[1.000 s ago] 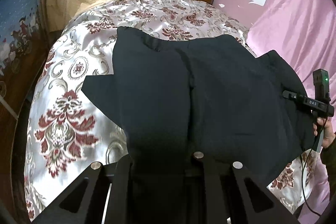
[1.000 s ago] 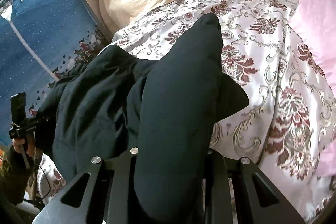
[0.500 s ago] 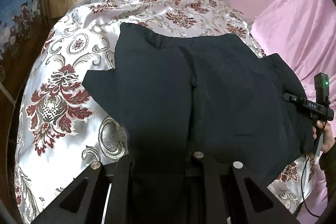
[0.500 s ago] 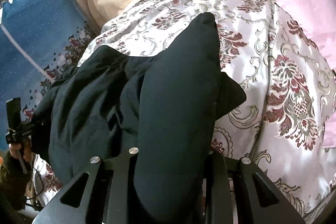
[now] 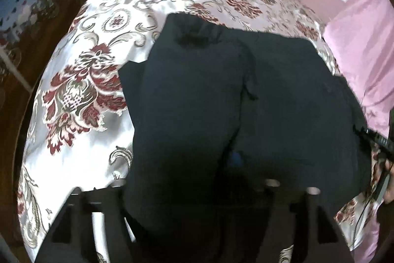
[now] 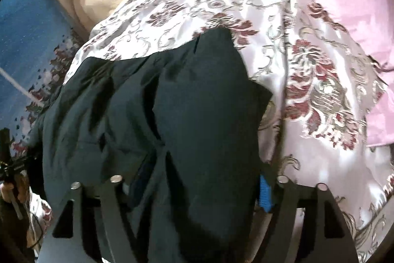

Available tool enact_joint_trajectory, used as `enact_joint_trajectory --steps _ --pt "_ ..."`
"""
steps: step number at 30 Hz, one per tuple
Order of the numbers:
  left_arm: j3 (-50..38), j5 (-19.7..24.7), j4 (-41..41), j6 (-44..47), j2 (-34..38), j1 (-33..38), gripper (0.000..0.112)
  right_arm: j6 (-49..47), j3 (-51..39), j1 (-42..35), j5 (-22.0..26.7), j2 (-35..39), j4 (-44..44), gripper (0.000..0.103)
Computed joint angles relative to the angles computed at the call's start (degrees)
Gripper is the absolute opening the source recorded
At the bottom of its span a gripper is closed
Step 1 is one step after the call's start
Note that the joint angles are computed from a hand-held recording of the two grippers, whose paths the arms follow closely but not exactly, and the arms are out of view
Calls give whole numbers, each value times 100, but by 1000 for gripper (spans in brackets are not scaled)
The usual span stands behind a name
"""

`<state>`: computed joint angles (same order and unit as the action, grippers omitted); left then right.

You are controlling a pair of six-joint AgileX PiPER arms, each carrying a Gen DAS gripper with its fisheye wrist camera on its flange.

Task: Fold large clothes
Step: 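Press both grippers down on the black jacket bundle to smooth it, then lift both grippers off the jacket and pull them back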

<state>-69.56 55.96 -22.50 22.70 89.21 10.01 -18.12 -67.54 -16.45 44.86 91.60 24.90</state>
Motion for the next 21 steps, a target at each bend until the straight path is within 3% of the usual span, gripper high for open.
enact_joint_trajectory --steps 3,8,16,21 --pt "88 -90 -27 -119 -140 91 79 135 153 -17 -90 -158 -109 75" --pt "420 -478 76 -314 -686 75 89 498 458 157 -440 -578 -535 91" --pt "792 -800 508 -799 -1594 -194 100 734 1009 402 -950 -1527 -734 101" --pt "1041 -907 695 -1112 -2233 -448 103 1291 1373 715 -1210 -2172 -1180 101"
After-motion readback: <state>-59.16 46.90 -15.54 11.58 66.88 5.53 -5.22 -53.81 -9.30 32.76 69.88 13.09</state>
